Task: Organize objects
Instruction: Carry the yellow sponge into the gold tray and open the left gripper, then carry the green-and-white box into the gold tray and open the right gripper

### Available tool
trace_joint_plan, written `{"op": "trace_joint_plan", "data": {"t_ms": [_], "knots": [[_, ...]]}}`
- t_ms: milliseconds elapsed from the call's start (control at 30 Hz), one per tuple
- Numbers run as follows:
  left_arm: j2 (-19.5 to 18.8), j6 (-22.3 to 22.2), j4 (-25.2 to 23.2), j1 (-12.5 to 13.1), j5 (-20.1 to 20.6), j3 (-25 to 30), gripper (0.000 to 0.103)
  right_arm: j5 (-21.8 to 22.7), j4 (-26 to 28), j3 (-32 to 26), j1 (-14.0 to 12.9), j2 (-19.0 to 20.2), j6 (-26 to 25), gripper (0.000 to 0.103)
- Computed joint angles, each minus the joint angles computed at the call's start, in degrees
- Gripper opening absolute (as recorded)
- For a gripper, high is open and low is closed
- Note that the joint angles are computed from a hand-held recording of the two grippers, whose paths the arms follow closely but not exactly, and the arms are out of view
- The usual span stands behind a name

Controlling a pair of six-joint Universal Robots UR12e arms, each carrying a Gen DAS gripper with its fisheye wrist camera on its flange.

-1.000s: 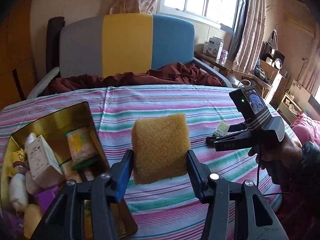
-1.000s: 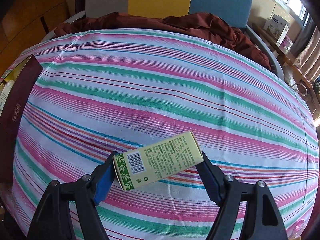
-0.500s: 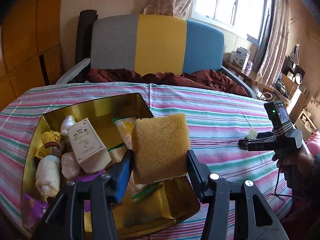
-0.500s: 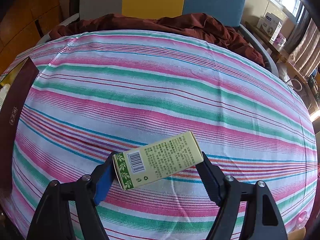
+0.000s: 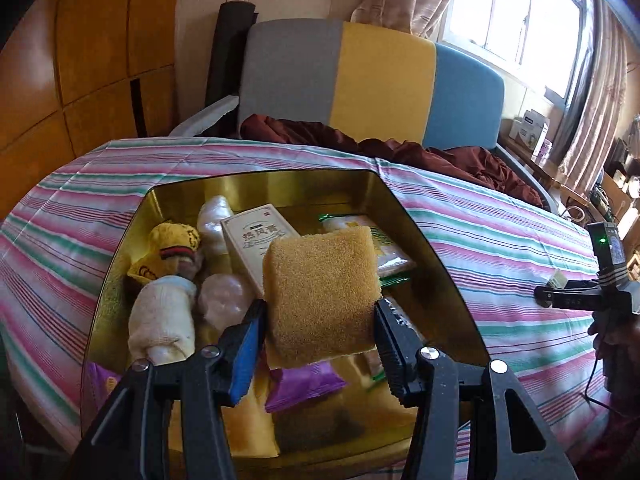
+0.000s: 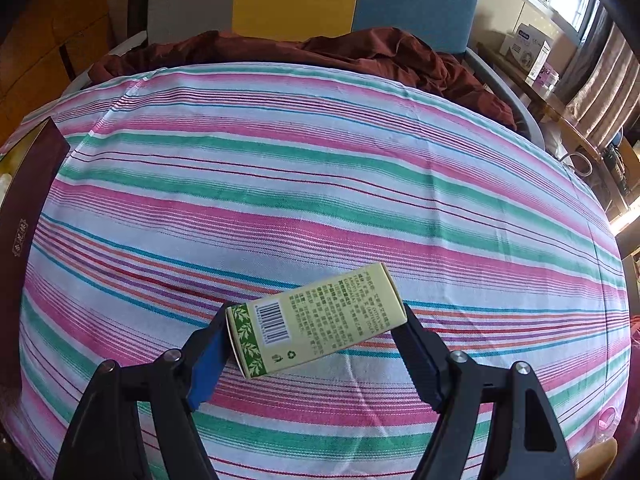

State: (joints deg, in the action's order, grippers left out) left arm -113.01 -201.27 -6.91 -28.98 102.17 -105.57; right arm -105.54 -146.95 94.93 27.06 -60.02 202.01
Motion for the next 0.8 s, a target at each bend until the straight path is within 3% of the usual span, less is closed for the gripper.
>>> {"op": "trace_joint_plan", "data": {"t_ms": [300,433,500,800], "knots": [[-1.54,-1.76,-0.82,0.76,3.79,0.63,0.057,-0.52,-0.1,0.01,0.15,0.03,0.18,0.078],[-1.44,-4.99,-3.27,2.57,0.17,0.65,0.062,-1.17,0.51,-0.56,0.36,0.14,-0.02,0.078],[-1.04,-5.35,-2.26,2.63,1.15,-0.1,0.07,0.22,0.04,-0.85,0.46,0.16,-0.14,0.078],[1.51,-4.23,2.23,2.86,1.73,-3.97,0.08,7.99,-8.12,-6.56,4.17,2.96,-5.8,0.078]]}}
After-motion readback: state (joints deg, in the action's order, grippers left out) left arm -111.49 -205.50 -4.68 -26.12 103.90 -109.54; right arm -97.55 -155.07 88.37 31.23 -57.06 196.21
